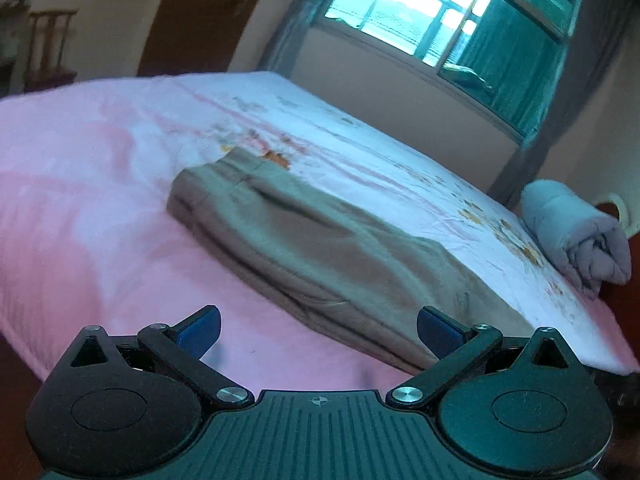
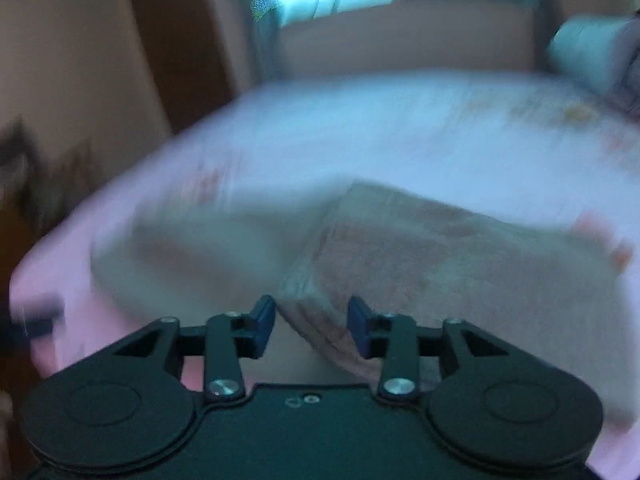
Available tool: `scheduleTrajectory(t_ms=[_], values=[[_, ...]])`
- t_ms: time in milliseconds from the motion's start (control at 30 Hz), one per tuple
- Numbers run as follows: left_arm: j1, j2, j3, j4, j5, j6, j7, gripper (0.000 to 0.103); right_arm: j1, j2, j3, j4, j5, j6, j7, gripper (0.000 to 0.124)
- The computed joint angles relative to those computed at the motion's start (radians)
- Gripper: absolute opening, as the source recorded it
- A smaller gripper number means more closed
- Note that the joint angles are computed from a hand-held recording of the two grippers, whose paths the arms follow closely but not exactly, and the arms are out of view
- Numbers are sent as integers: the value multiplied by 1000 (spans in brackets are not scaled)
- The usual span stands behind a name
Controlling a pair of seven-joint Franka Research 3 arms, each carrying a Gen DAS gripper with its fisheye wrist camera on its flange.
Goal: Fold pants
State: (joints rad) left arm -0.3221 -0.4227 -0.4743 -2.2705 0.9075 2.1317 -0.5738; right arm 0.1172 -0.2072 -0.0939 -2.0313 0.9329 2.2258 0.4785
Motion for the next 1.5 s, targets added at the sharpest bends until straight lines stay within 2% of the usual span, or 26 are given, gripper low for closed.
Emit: scheduleTrajectory(t_ms=[33, 67, 100, 200, 333, 400, 467, 500, 567, 633, 700, 733, 767, 800, 867, 933, 1067, 1100, 1167, 1200, 1233, 1300, 1333, 1367, 1433, 1500], values=[[1, -2, 2, -5, 4, 9, -9, 103, 7, -34, -28, -27, 45, -19, 14, 25], [4, -2, 1, -8, 15, 21, -19, 103, 10, -48, -52, -51, 140, -2, -22, 28], [11, 6, 7, -11, 37, 54, -30, 103, -13, -48, -42, -52, 166, 23, -22, 30], [47, 86, 28, 36, 142, 198, -55, 103, -51, -3, -63, 21, 141, 33, 52, 30], [63, 264, 47, 184, 323, 334, -67, 103, -106, 16, -88, 63, 152, 68, 130, 34], [44, 372, 86, 286, 295, 406, 15, 103, -130, 36, -102, 89, 166, 75, 153, 40], [19, 455, 109, 373, 250, 406, 91, 102, -143, 37, -96, 78, 170, 100, 167, 45], [13, 489, 125, 404, 219, 432, 112, 99, -153, 45, -103, 85, 169, 92, 169, 46], [3, 543, 150, 448, 129, 463, 163, 84, -169, 58, -108, 89, 179, 85, 162, 47], [-16, 593, 165, 489, 52, 456, 215, 79, -185, 63, -111, 84, 188, 80, 161, 47], [-42, 616, 186, 502, 34, 449, 211, 78, -200, 67, -114, 84, 193, 68, 175, 47], [-54, 624, 197, 509, 27, 444, 217, 71, -208, 73, -116, 90, 192, 58, 189, 48], [-64, 632, 205, 517, 10, 440, 235, 44, -215, 83, -117, 98, 189, 47, 205, 49], [-72, 630, 211, 515, -18, 432, 255, 38, -223, 98, -119, 110, 185, 28, 226, 52], [-91, 619, 237, 491, -10, 458, 247, 33, -240, 121, -123, 131, 195, -32, 267, 60], [-101, 610, 247, 477, -19, 463, 268, 33, -261, 150, -130, 158, 243, -135, 301, 67], [-116, 611, 258, 479, -19, 451, 265, 33, -309, 226, -121, 204, 324, -355, 424, 72], [-117, 619, 261, 488, -18, 452, 264, 33, -329, 252, -97, 214, 311, -382, 481, 70], [-118, 620, 261, 492, -32, 443, 285, 35, -307, 288, -88, 220, 179, -321, 621, 37], [-117, 625, 259, 501, -45, 437, 316, 36, -322, 296, -76, 210, 194, -309, 651, 31], [-114, 612, 258, 491, -54, 443, 342, 39, -336, 303, -74, 215, 221, -326, 669, 36], [-120, 588, 267, 479, -19, 448, 311, 69, -352, 282, -65, 208, 253, -322, 628, 42], [-133, 565, 272, 466, 44, 423, 252, 101, -355, 264, -63, 199, 265, -312, 587, 48], [-146, 536, 271, 449, 118, 376, 191, 103, -357, 251, -64, 197, 274, -318, 545, 51], [-141, 469, 248, 398, 167, 294, 150, 103, -354, 224, -67, 189, 272, -312, 493, 78], [-111, 379, 231, 309, 187, 284, 79, 103, -343, 193, -68, 170, 258, -287, 448, 79]])
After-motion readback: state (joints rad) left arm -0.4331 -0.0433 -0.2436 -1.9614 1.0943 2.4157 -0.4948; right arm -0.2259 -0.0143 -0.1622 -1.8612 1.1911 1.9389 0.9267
